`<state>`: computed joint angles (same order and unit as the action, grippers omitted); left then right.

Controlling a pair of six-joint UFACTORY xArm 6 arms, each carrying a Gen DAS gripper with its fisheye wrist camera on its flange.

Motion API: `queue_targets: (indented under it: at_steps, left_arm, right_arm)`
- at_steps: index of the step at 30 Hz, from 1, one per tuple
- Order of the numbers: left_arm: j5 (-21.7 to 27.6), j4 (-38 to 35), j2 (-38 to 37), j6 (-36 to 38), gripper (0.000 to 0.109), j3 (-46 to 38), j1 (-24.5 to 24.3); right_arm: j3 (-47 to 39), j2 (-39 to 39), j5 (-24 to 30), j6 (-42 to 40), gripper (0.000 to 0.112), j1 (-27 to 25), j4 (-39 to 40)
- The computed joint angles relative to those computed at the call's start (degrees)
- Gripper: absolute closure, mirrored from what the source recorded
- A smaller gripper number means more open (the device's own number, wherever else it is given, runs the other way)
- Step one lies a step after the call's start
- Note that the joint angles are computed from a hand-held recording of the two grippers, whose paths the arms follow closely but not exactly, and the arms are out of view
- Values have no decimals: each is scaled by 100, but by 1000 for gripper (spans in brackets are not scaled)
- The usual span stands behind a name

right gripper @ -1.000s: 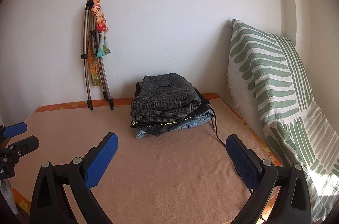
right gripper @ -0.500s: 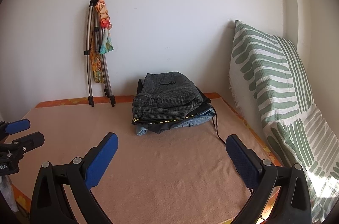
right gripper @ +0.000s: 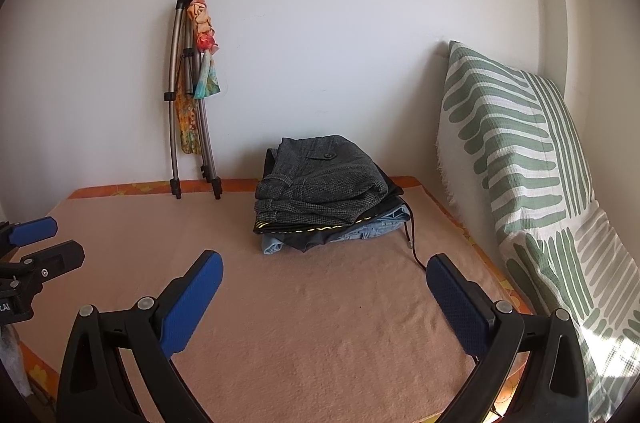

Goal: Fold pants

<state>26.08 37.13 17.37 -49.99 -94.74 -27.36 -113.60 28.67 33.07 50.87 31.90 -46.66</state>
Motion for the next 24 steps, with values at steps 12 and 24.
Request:
queue_targets:
  at_steps: [12, 24]
  left_arm:
    - [-18, 0, 0, -35, 28, 4, -2]
    - [-70, 261, -115, -331, 28, 153, 24]
  right_arm:
    - [-2, 11, -5, -50, 9, 24, -1]
    - [-26, 27, 25, -27, 9, 83, -75]
